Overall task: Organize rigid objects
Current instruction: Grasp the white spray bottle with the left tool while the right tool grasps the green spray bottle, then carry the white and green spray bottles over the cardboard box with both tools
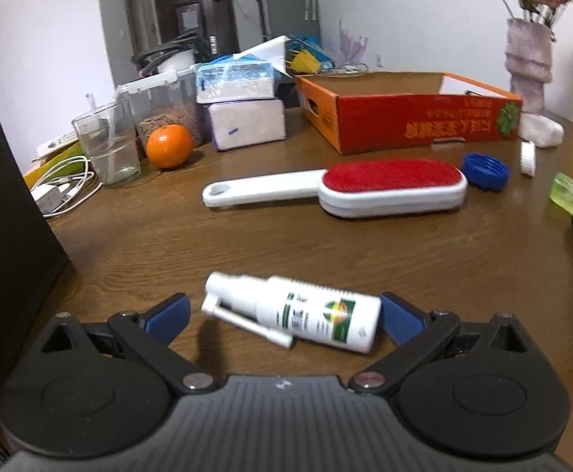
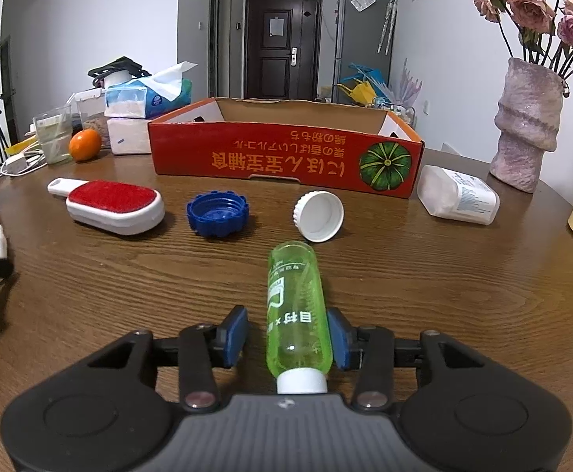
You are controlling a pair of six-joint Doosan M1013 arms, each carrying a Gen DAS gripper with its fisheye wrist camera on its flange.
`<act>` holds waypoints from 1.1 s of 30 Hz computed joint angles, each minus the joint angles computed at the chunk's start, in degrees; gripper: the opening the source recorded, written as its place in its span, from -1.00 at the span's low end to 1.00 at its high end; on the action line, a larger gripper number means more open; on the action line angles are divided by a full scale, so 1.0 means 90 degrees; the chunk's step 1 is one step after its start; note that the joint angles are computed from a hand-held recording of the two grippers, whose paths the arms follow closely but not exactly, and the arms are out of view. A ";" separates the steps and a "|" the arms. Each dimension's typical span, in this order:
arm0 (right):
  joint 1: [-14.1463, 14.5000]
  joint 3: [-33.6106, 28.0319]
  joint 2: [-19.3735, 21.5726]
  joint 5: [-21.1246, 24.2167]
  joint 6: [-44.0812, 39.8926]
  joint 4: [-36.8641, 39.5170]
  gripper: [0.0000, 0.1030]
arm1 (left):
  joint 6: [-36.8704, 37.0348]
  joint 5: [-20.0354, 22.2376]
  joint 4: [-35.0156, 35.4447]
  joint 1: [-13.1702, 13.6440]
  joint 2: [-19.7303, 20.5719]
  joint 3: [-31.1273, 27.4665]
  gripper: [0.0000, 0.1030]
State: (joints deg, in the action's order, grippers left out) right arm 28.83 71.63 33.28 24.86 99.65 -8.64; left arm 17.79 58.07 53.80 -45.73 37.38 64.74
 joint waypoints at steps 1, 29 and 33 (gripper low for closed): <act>0.0000 -0.0003 0.0002 0.0000 -0.0022 0.0022 -0.17 | 0.0021 0.0035 -0.0046 0.0018 0.0025 -0.0048 1.00; -0.0038 0.0049 -0.0008 -0.0424 0.0103 0.0180 -0.41 | -0.0656 0.0586 0.0719 -0.0155 0.0235 -0.0349 0.92; -0.0046 0.0102 -0.0048 -0.0529 0.0048 0.0265 -0.41 | -0.0771 0.0750 0.0782 -0.0240 0.0356 -0.0570 0.92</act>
State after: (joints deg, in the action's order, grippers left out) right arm 28.41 72.55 32.85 20.09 100.08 -6.25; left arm 10.85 64.82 60.84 -47.89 40.59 59.61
